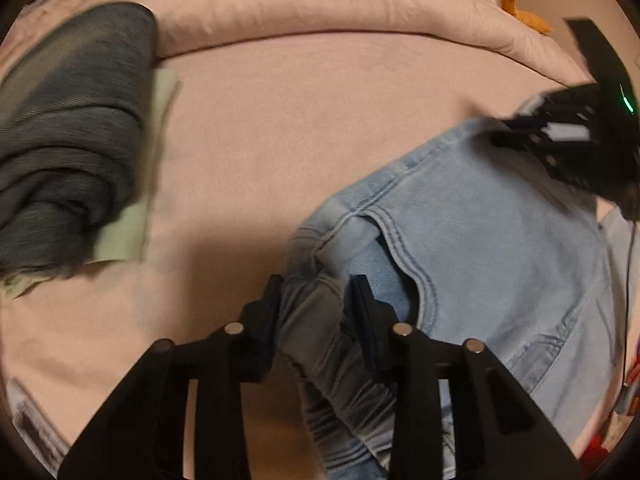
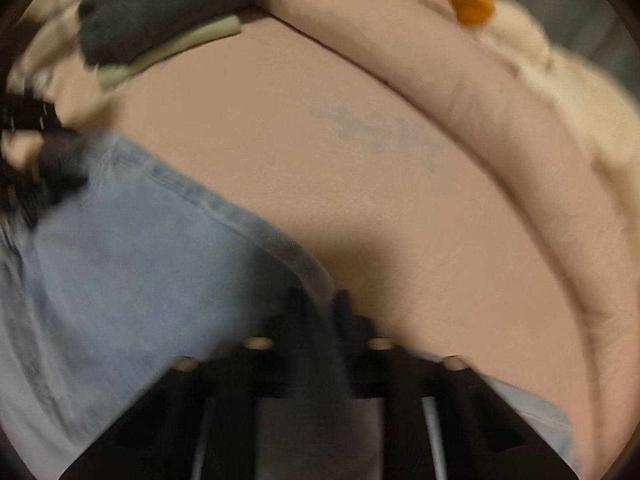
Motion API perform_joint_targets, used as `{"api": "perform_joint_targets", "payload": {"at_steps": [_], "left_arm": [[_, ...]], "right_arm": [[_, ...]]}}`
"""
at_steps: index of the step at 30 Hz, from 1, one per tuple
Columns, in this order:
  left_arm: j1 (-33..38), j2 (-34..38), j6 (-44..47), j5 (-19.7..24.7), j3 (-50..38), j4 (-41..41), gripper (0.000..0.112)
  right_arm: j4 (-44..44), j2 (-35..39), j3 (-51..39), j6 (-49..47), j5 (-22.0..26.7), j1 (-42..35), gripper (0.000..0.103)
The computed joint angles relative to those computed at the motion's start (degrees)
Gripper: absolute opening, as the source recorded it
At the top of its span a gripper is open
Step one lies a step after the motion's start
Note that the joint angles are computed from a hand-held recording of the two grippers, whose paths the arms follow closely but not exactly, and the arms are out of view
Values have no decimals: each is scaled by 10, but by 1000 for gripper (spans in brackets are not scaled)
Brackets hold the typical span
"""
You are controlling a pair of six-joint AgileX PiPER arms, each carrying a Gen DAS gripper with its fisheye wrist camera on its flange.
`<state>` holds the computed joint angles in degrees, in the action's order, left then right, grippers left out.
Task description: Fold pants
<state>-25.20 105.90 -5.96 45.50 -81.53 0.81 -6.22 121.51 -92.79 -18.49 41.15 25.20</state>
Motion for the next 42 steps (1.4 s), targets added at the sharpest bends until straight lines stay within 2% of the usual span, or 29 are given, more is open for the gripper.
{"api": "perform_joint_targets", "payload": {"at_steps": [4, 5, 8, 9, 11, 12, 14, 15, 17, 19, 23, 27, 30, 31, 33, 36, 38, 42], "left_arm": [[-73, -53, -151, 1, 39, 140, 27], [-97, -71, -185, 6, 51, 181, 27], [-170, -124, -277, 43, 74, 301, 27], [-199, -145, -307, 57, 84, 331, 27], [-245, -192, -356, 67, 115, 378, 27], [-250, -238, -371, 67, 156, 396, 27], [-283, -294, -405, 76, 197, 425, 27], [-309, -319, -428, 86, 219, 443, 27], [-356, -345, -462, 110, 243, 479, 26], [-424, -369, -510, 139, 283, 520, 26], [-494, -401, -560, 150, 351, 537, 26], [-588, -394, -647, 183, 412, 559, 26], [-618, -358, -678, 192, 440, 566, 27], [-621, -339, -672, 194, 442, 567, 27], [-601, -308, -637, 197, 427, 570, 27], [-513, -298, -571, 195, 372, 601, 27], [-434, -302, -541, 172, 317, 608, 28], [-347, -282, -548, 139, 254, 646, 29]], "right_arm": [[-94, -107, 125, 97, -50, 35, 8], [-114, -154, 171, 118, -63, 35, 8], [-187, -255, 238, 189, -63, 51, 8], [-221, -295, 254, 221, -49, 66, 7], [-225, -390, 325, 219, -54, 52, 8], [-226, -422, 346, 220, -51, 56, 7], [-233, -495, 377, 230, -24, 73, 7], [-224, -512, 385, 218, -27, 68, 7], [-208, -583, 408, 205, 10, 88, 7], [-212, -603, 422, 216, 15, 97, 7], [-255, -676, 483, 285, 89, 193, 7], [-307, -725, 560, 432, 183, 357, 7], [-325, -704, 609, 519, 195, 432, 7], [-340, -690, 626, 548, 200, 466, 7], [-342, -668, 628, 557, 192, 467, 7], [-353, -631, 584, 506, 168, 403, 6], [-380, -600, 530, 477, 154, 345, 6], [-424, -556, 439, 466, 121, 263, 6]]}}
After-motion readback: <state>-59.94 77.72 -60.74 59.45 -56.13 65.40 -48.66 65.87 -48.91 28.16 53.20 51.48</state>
